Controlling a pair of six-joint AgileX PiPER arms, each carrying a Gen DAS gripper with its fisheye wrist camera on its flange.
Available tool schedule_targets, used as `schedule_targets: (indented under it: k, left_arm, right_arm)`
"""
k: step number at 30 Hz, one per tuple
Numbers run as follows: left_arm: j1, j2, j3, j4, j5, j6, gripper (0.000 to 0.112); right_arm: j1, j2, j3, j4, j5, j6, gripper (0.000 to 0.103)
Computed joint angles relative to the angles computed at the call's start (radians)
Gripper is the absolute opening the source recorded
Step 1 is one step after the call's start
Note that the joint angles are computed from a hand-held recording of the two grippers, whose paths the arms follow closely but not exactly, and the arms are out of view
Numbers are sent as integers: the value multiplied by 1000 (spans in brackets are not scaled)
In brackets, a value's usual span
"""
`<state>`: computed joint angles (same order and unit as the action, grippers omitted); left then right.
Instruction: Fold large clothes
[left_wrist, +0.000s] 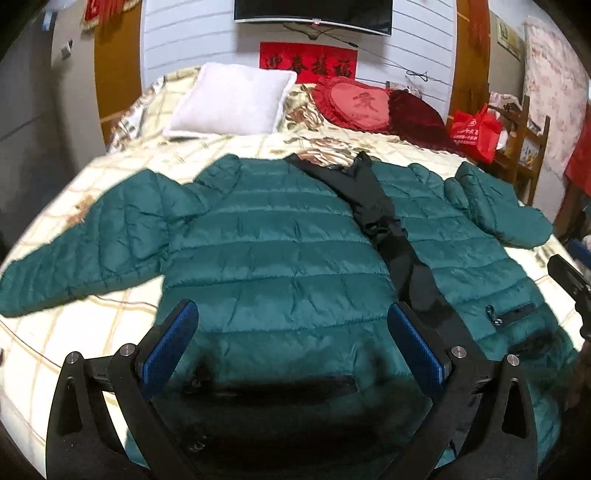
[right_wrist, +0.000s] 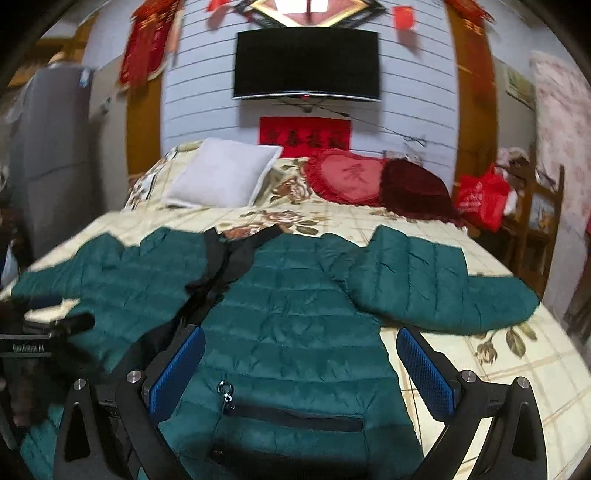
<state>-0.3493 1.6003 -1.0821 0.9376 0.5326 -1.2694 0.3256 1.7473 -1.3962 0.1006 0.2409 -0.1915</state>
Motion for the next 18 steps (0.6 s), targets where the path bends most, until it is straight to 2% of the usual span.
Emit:
schedule_targets:
  k: [2,5,8,10,15,18]
  left_arm:
    - [-9,-6,9,38,0,-30,103]
    - [-9,-13,20,60,-8,-65,103]
    - [19,-3,4,-76,-41,59,103]
    - [4,14,-13,-65,6,52,103]
    - [6,28,-21,-120,-1,119,103]
    - [31,52,-43,-259,-7,245,103]
  right_arm:
    - [4,6,-6,50,10,-74,103]
    - [-3,29,-42,94,70,-113,103]
    - [-6,33,-55,80,98,-85,103]
    - [-6,26,-43,77,89,-77,103]
    - [9,31,-47,-45,94,28,103]
    - [17,27,-44,-141,87,119,103]
